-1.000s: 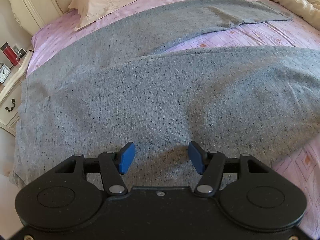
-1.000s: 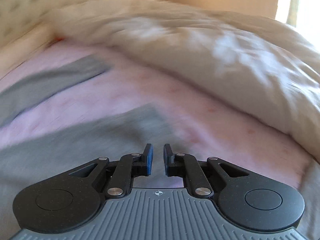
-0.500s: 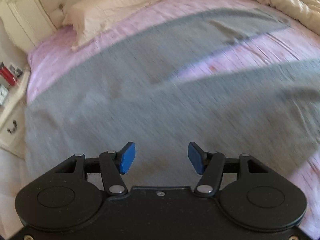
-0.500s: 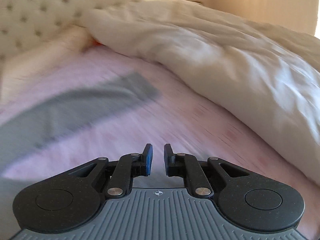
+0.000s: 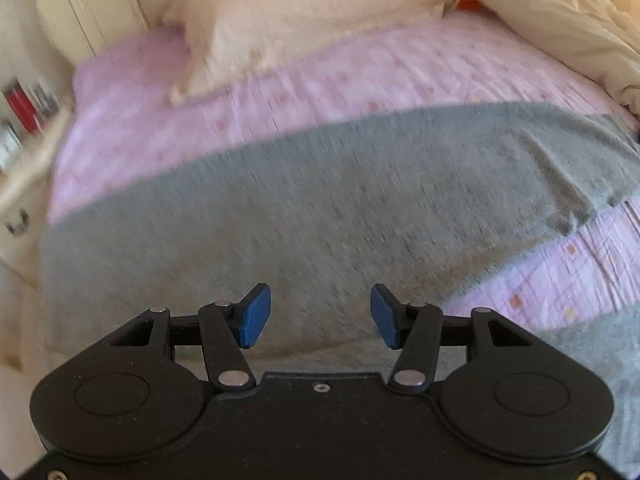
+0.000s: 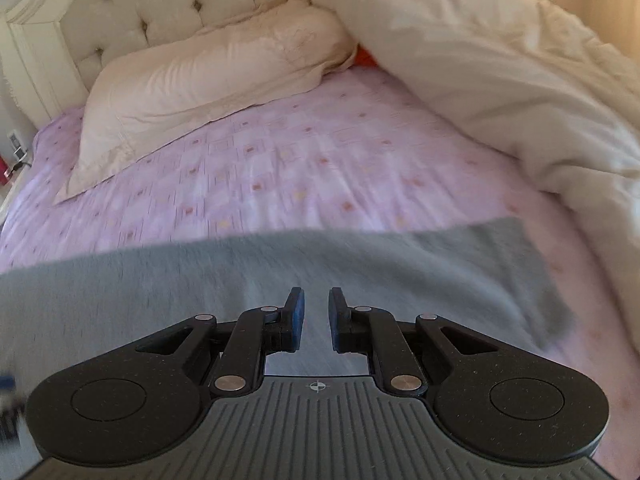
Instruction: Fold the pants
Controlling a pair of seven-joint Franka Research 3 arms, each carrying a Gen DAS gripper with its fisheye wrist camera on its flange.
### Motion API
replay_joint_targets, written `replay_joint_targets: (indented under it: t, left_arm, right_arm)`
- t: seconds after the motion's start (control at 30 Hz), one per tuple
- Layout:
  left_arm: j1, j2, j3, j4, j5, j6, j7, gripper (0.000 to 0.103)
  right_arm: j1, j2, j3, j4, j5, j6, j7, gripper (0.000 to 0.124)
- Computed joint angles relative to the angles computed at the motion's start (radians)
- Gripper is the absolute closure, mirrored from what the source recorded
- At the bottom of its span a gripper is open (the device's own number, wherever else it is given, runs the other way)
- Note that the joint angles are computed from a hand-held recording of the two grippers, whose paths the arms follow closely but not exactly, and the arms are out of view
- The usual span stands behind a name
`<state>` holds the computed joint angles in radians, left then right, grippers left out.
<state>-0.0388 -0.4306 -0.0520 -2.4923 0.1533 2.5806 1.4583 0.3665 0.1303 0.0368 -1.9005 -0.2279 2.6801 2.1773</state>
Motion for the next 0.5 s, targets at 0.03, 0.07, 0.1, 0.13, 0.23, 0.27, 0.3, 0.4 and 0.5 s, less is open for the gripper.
replay_joint_targets:
  t: [0.03,0.07,0.1,0.13,0.23,0.27,0.3,0.4,0.5]
  left_arm:
    - [-0.004,0.006,0.004,0.005,-0.009,-0.017,0.005,0.044]
    - [0.002,0.011,-0.001,0.003,-0.001,-0.018,0.001,0.044]
    - [0.010,0.010,-0.009,-0.007,0.017,-0.007,-0.005,0.044]
    - [0.015,0.005,-0.013,-0.016,0.032,0.006,-0.006,0.044]
    - [0.024,-0.004,-0.013,-0.039,0.060,0.049,-0.006,0.044]
    - [0.024,-0.007,-0.010,-0.045,0.063,0.056,-0.004,0.044]
    - [0.024,0.001,-0.007,-0.034,0.061,0.055,-0.002,0.044]
    - [0.022,0.004,0.004,-0.030,0.048,0.052,0.004,0.043]
    - [0.032,0.006,0.001,-0.033,0.056,0.060,0.001,0.043]
  right_arm:
    - [0.005,0.048,-0.003,0.060,-0.011,-0.015,0.017,0.111]
    - [0.011,0.076,-0.007,0.094,-0.013,-0.017,0.026,0.111]
    - [0.018,0.109,-0.010,0.135,-0.008,-0.022,0.028,0.111]
    - [0.026,0.149,-0.015,0.187,-0.002,-0.035,0.026,0.111]
    - [0.057,0.247,-0.037,0.309,0.004,-0.063,0.024,0.111]
    - [0.070,0.271,-0.047,0.340,0.001,-0.074,0.025,0.111]
    - [0.080,0.293,-0.054,0.367,0.001,-0.082,0.022,0.111]
    - [0.091,0.350,-0.060,0.432,0.038,-0.093,0.020,0.111]
    - [0.076,0.415,-0.035,0.516,0.101,-0.163,-0.066,0.111]
